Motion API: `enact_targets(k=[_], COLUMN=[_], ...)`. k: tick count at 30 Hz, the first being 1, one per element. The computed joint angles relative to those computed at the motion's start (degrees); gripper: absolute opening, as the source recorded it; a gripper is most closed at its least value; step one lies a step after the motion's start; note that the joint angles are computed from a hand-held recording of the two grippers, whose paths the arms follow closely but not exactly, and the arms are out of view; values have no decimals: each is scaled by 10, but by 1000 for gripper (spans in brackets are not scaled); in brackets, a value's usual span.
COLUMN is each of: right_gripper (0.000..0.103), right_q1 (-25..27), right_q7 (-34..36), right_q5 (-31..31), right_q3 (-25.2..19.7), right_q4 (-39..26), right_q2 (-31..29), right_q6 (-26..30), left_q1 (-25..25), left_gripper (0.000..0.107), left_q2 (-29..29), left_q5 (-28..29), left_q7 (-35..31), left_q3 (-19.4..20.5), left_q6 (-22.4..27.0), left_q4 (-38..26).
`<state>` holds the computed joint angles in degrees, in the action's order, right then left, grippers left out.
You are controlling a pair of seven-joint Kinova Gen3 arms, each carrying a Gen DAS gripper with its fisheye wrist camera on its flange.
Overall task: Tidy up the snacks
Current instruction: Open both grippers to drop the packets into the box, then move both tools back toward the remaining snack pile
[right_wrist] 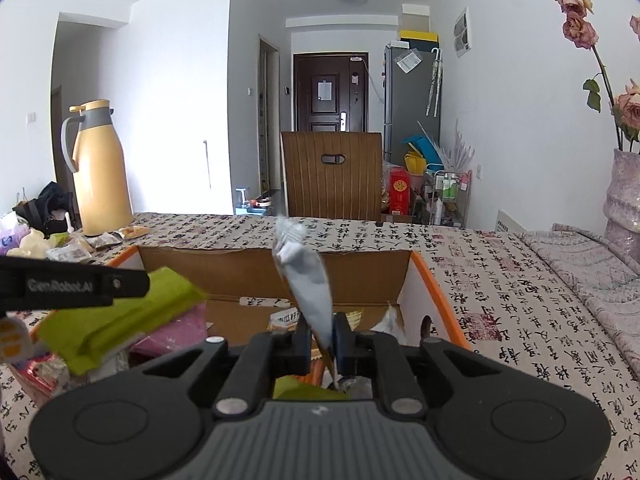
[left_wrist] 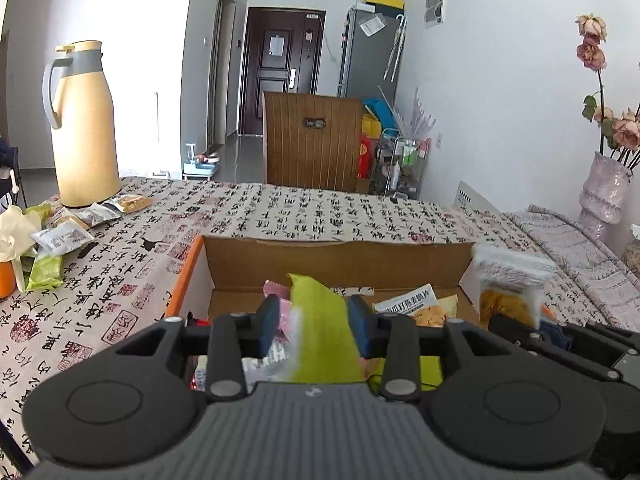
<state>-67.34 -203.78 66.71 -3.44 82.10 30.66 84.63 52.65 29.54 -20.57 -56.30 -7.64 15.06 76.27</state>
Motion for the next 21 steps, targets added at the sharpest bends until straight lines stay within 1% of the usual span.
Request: enact_targets(k=[1, 2, 3, 4, 5, 6, 7, 8, 9, 10, 13, 15, 21], right_gripper=[13, 16, 24, 36, 44, 61, 76, 83, 93, 98, 102, 103, 103], right_q1=[-1, -2, -4, -6, -8, -11, -13, -16, -18, -19, -18, -18, -17], right_q7=[1, 0, -4, -7, -10, -14, -18, -25, -33, -40, -57, -62, -65], right_q5=[-1, -2, 0, 1, 2, 4, 6, 8, 10, 12, 14, 15, 16], right_q3=[0, 1, 1, 2, 3, 4, 4, 4, 4, 3, -1, -4, -8], right_q4=[-2, -4, -3, -3, -3, -4, -4, -2, -1, 0, 7, 9, 9], right_q2=[2, 2, 2, 2, 3, 4, 5, 4, 4, 3, -2, -4, -5], right_q6=[4, 7, 8, 12, 17, 23, 27, 32, 35, 36, 34, 34, 36], left_q1=[10, 20, 27, 37, 46, 54, 62, 77, 90, 95, 90, 85, 89], left_gripper=[52, 60, 69, 73, 80, 89, 93, 101, 103, 103, 103, 103, 103], left_q2=[0, 0, -1, -3, -4, -4, -4, -4, -3, -4, -6, -5, -7], left_q5=[-3, -7, -10, -14, -19, -23, -28, -34, -41, -45, -47, -49, -63], left_q7=[10, 19, 28, 38, 48, 57, 67, 81, 94, 101, 106, 109, 124], left_q3=[-14, -26, -37, -49, -61, -71, -82, -102, -119, -125, -119, -113, -116], left_q6=[-2, -4, -7, -10, -14, -16, -19, -23, -27, -30, -26, -23, -22], left_q4=[2, 3, 6, 9, 13, 14, 17, 20, 22, 25, 23, 22, 22])
